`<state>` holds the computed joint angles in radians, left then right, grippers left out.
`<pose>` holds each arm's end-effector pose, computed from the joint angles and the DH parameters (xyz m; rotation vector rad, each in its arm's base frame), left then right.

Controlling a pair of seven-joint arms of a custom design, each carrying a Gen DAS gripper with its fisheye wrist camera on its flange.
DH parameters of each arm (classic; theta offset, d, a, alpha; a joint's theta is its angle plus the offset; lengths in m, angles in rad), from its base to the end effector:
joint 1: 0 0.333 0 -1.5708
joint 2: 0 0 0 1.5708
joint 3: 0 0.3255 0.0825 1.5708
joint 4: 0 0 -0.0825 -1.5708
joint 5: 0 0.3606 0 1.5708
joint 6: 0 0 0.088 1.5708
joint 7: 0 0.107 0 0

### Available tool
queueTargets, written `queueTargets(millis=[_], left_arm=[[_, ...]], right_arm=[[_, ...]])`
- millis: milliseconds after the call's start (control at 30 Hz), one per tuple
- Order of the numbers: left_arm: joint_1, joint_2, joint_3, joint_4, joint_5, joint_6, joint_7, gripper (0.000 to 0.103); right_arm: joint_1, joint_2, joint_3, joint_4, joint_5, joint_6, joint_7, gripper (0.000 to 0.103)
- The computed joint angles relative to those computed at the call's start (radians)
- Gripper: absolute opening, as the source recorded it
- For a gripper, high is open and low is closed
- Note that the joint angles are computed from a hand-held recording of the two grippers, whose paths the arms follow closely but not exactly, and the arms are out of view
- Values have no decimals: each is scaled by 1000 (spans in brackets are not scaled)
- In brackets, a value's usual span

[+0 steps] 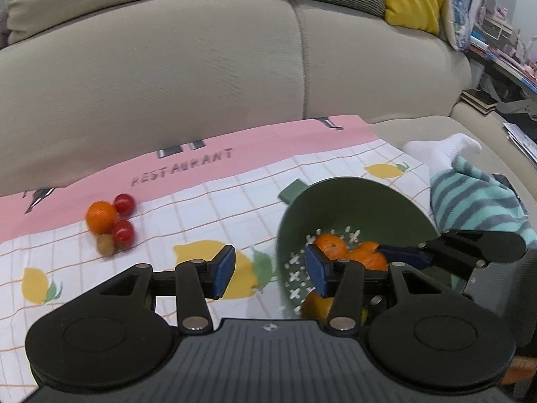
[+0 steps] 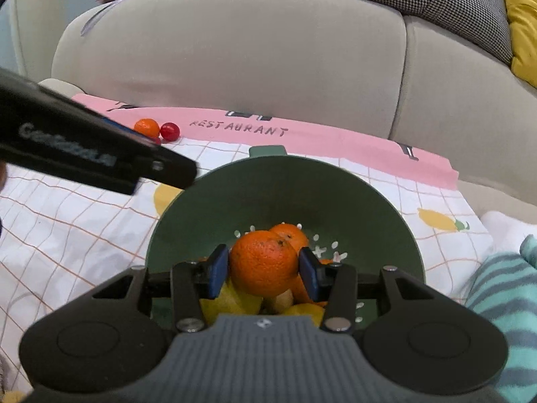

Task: Organize fruits
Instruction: 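Open the left tool to drop its mandarin while the right tool opens too, then move both open tools back to the remaining fruit on the cloth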

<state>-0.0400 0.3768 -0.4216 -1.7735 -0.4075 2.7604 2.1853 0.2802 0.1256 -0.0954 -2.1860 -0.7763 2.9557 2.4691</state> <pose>0.6237 -0.2512 0.4532 -1.2062 2.4862 -1.0158 0.5476 0.1513 0.4161 -1.8284 1.8067 -0.6963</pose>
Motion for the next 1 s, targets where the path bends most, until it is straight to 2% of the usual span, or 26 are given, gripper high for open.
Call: queueTargets(millis=[167, 200, 367, 600, 667, 800, 1000], left_arm=[[12, -24, 9, -33, -5, 15, -1, 57], [14, -28, 10, -38, -6, 17, 0, 57], [24, -48, 18, -61, -17, 28, 2, 57], [38, -74, 32, -89, -38, 40, 2, 57], [45, -84, 34, -99, -51, 47, 9, 57], [53, -98, 45, -111, -73, 58, 11, 57], [75, -106, 50, -116, -123, 76, 30, 57]], right_arm=[[8, 8, -3, 30, -24, -64, 51, 43], [24, -18, -6, 3, -73, -82, 109, 43], [12, -19, 38, 24, -135, -190, 126, 44], [4, -31, 71, 32, -188, -226, 144, 46], [10, -40, 79, 34, -225, -245, 174, 58], [19, -51, 101, 50, -292, -272, 230, 60], [35, -39, 124, 97, -324, -250, 281, 61]])
